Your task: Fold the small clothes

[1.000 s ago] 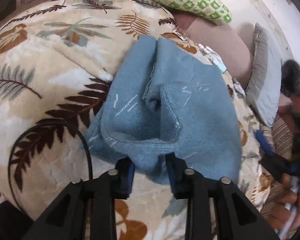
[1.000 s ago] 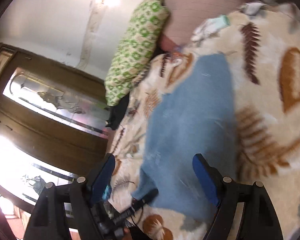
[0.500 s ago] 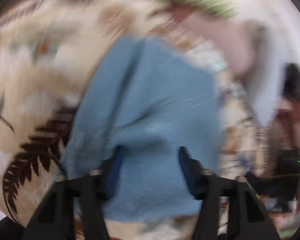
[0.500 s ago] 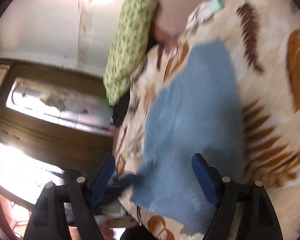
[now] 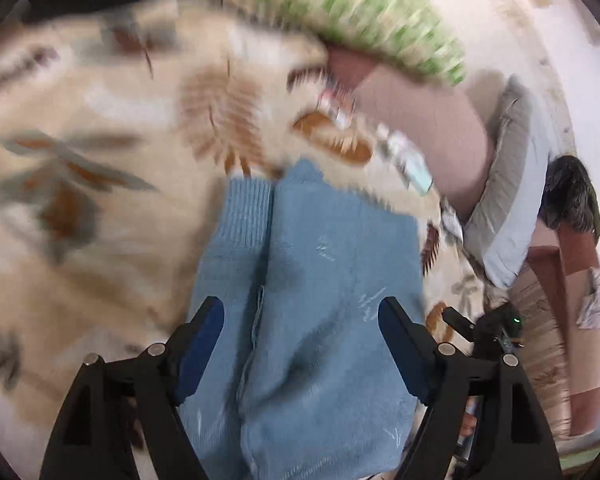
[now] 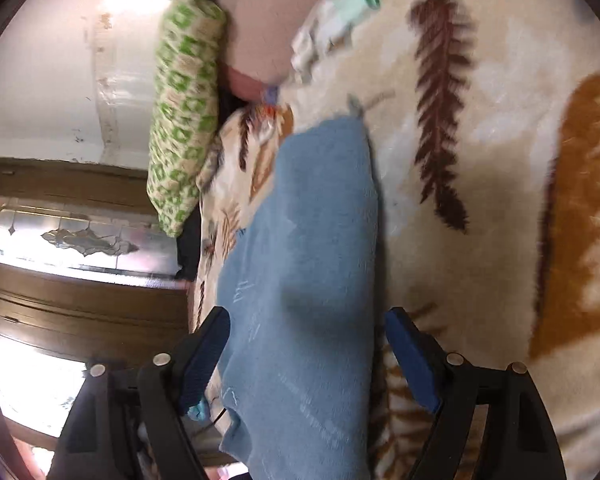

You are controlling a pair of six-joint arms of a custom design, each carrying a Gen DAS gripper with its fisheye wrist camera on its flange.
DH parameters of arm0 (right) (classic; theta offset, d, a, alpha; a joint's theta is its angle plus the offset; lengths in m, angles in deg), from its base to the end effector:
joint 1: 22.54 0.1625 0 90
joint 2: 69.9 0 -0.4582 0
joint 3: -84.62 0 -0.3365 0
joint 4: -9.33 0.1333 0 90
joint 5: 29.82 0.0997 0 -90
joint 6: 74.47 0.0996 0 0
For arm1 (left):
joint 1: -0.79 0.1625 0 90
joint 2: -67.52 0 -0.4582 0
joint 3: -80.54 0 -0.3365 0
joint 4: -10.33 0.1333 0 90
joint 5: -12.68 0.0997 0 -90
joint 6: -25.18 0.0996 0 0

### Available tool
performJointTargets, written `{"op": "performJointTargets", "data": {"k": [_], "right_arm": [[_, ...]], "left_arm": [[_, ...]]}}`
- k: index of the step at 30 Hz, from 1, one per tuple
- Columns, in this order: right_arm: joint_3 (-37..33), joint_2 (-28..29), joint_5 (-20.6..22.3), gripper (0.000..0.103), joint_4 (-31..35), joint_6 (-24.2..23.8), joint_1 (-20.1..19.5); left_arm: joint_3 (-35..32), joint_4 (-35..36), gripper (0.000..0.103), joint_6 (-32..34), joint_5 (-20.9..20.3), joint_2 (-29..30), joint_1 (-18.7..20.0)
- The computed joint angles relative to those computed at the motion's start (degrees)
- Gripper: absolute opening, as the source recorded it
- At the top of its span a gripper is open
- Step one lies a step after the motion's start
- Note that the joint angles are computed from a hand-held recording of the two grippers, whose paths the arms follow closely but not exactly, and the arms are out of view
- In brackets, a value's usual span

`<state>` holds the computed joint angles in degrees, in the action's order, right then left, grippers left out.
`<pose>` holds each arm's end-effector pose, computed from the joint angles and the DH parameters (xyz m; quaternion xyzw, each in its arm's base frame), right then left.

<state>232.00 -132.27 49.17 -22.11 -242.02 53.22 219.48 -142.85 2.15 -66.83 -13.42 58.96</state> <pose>0.0936 -0.2503 0.0954 0.1891 0.9269 -0.3125 0.0863 -0.0605 -0.3845 0.2411 0.0722 0.9922 -0.0820 0.0603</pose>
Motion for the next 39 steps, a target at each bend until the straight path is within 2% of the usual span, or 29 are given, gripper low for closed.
{"op": "performJointTargets", "data": {"k": [1, 2, 4, 6, 8, 11, 14, 15, 16, 17, 18, 19, 20, 21, 23, 27, 28, 29, 30, 31, 32, 33, 35, 36, 37, 38, 39], "right_arm": [[-1.0, 1.4, -2.4, 0.083, 1.5, -1.4, -2.5], [-1.6, 2.2, -3.8, 0.083, 2.0, -2.4, -3.9], [-1.4, 4.7, -10.4, 0.083, 1.5, -6.7, -8.8], [-1.8, 6.6, -12.8, 0.082, 1.7, -8.8, -10.8], [-2.6, 7.9, -12.8, 0.082, 1.9, -9.7, -10.0], [-3.0, 7.9, -13.3, 0.082, 3.5, -11.2, -9.7], [-3.8, 8.7, -13.4, 0.082, 3.3, -10.6, -9.4], [-4.2, 8.8, -12.9, 0.082, 3.5, -10.7, -8.7], [-4.9, 8.8, -11.3, 0.081, 4.1, -10.6, -7.2], [-6.1, 8.9, -8.4, 0.076, 5.3, -10.0, -4.9], [-7.1, 9.0, -5.6, 0.07, 6.2, -9.2, -2.8], [-7.7, 9.1, -3.3, 0.051, 6.9, -8.6, -1.6], [-8.3, 9.3, -1.1, 0.042, 7.1, -7.5, -0.2], [-8.5, 9.3, 0.2, 0.04, 7.0, -7.0, 0.7], [-9.6, 7.8, 6.6, 0.034, 8.2, -5.7, 6.6], [-14.3, 3.4, 23.7, 0.032, 13.2, -3.0, 24.5], [-15.3, 2.6, 26.2, 0.032, 14.2, -2.6, 26.9], [-15.6, 1.5, 27.3, 0.032, 14.9, -2.7, 27.4], [-15.8, 1.1, 27.3, 0.032, 15.6, -2.9, 26.9], [-16.2, 1.2, 25.7, 0.032, 17.4, -3.2, 24.0], [-16.2, 1.9, 24.0, 0.036, 18.0, -3.4, 21.0], [-15.7, 3.6, 23.6, 0.039, 17.0, -3.2, 17.8], [-13.7, 4.9, 22.5, 0.061, 13.5, -3.3, 14.0], [-10.9, 4.0, 18.9, 0.063, 10.0, -3.5, 11.3], [-7.8, 2.3, 13.8, 0.07, 7.0, -4.2, 8.5], [-5.8, 0.7, 10.6, 0.072, 5.9, -5.1, 7.0], [-4.2, -1.4, 9.4, 0.072, 5.8, -5.6, 6.8]], "left_arm": [[-0.9, -0.1, 0.079, 0.1, -1.1, 1.9, 1.6], [0.0, -0.9, 0.079, -0.6, -0.4, 1.8, 1.8], [-1.1, -1.7, 0.079, 1.0, -3.0, 4.0, 3.8], [-0.6, -3.6, 0.079, 1.0, -2.8, 4.0, 4.1], [0.0, -4.9, 0.079, 1.5, -2.4, 1.9, 4.0], [1.0, -7.6, 0.08, 4.7, 3.2, 1.1, 1.6], [-2.4, 0.2, 0.079, 5.7, 0.8, 6.4, 3.6], [-2.6, 0.7, 0.079, 5.8, 2.2, 8.5, 3.2], [-2.4, 0.8, 0.076, 5.9, 3.9, 10.0, 2.6], [-2.1, 0.1, 0.07, 6.1, 4.2, 10.4, 2.5], [-2.1, -0.4, 0.055, 6.3, 3.9, 10.7, 2.4], [-2.6, 0.5, 0.048, 6.8, 3.1, 10.8, 2.4], [-2.7, 1.1, 0.04, 7.3, 3.1, 10.7, 1.8], [-2.5, 1.3, 0.036, 8.0, 3.9, 10.6, 0.8], [-0.7, -0.1, 0.035, 9.3, 6.3, 9.4, -2.7], [1.1, -6.8, 0.034, 11.8, 4.2, 9.1, -5.2], [1.1, -8.3, 0.034, 12.2, 3.8, 9.6, -5.2], [0.7, -9.3, 0.035, 12.0, 3.4, 10.9, -4.7], [-0.2, -8.9, 0.037, 11.1, 3.5, 12.6, -3.7], [-1.0, -8.2, 0.039, 9.9, 4.9, 14.4, -2.8], [-1.2, -8.3, 0.047, 9.0, 6.9, 16.3, -2.0], [-0.8, -10.3, 0.057, 8.7, 7.0, 17.6, -1.4], [-0.5, -10.6, 0.058, 7.2, 5.4, 15.9, -1.2], [-0.5, -9.4, 0.062, 7.2, 4.9, 14.7, -1.6], [-0.4, -8.1, 0.062, 8.2, 4.1, 12.7, -2.1], [0.2, -7.1, 0.063, 9.1, 4.1, 10.2, -3.1], [0.9, -6.7, 0.067, 9.8, 4.0, 8.1, -3.7]]}}
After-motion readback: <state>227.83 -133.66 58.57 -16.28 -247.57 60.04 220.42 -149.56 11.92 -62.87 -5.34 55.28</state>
